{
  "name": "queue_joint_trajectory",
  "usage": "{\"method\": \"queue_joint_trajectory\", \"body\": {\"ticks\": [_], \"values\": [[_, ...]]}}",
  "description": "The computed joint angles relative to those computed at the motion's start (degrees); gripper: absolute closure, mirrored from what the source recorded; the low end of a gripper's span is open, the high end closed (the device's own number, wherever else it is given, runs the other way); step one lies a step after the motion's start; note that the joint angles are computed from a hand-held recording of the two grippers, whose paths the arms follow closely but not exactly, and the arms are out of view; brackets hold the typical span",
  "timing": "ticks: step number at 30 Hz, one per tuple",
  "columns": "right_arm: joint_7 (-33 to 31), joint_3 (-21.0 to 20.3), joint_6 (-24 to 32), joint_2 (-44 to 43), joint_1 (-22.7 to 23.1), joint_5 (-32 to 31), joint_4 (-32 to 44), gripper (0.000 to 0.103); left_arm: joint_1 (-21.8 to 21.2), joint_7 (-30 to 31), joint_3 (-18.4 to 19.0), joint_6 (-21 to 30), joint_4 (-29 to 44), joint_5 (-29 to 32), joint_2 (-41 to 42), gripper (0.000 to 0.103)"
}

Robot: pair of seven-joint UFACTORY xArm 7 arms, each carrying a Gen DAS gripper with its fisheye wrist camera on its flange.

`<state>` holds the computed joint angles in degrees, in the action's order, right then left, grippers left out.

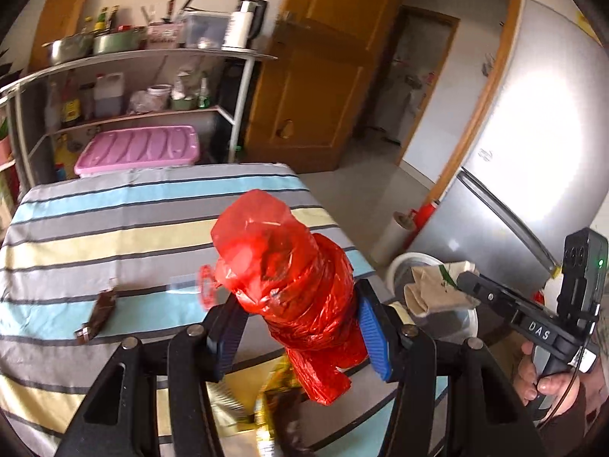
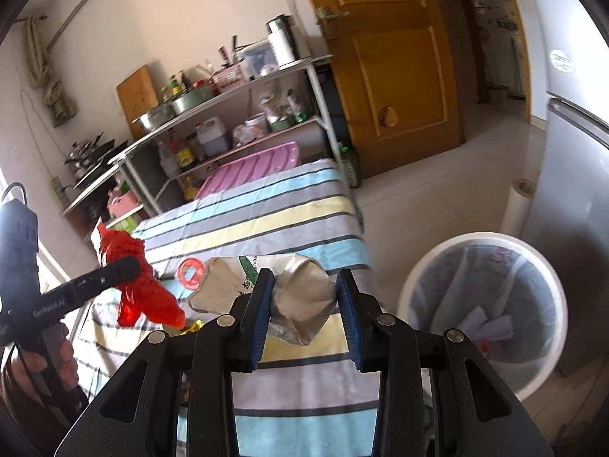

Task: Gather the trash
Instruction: 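Carry the red bag and white paper bag over the bin and open both tools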

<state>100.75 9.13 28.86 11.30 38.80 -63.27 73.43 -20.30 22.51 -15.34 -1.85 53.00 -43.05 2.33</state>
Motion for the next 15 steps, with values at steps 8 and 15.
{"method": "queue_joint_trajectory", "body": {"ticks": [8,15], "values": [[5.0,2.1,6.8,-7.5,-2.6,-1.2,-7.6,0.068,-7.3,-19.5,4.6,0.6,6.2,24.9,6.9,0.045],[5.1,5.5,14.6,-13.6,-6.6,1.9,-14.4,0.067,-14.6,-28.6,7.9,4.6,15.9,38.0,14.8,0.045]]}}
